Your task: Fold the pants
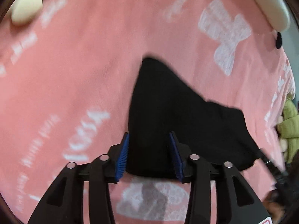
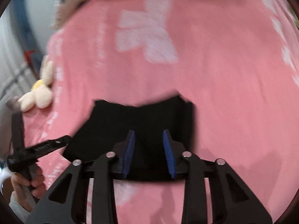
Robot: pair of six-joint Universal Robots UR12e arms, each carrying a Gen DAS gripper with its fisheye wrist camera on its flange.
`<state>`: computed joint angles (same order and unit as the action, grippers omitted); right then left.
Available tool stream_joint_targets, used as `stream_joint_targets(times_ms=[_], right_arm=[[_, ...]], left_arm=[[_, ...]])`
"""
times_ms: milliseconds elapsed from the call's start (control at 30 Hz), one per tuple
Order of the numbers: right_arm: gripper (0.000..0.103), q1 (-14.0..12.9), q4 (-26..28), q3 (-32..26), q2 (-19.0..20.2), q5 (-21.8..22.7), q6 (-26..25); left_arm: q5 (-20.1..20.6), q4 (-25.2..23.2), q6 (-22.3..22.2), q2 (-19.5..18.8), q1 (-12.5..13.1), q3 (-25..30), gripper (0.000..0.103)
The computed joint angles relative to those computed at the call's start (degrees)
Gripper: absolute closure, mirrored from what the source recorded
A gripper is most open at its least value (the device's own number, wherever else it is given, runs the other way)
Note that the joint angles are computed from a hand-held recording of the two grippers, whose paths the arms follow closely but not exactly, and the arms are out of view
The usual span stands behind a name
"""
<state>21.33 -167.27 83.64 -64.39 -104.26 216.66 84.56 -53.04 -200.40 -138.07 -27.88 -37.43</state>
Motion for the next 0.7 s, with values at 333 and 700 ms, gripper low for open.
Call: stream_joint_targets(times_ms=[333, 700], right_arm=[[0.087, -3.0, 6.8, -6.4, 4.7, 2.6, 2.5], [0.087, -0.1, 3.7, 0.5, 0.1, -0.3, 1.5]], left_arm=[[8.3, -6.5, 7.4, -4.5, -1.9, 7.2, 0.054], [2.2, -1.8, 3.4, 1.1, -0.6, -2.1, 0.047]])
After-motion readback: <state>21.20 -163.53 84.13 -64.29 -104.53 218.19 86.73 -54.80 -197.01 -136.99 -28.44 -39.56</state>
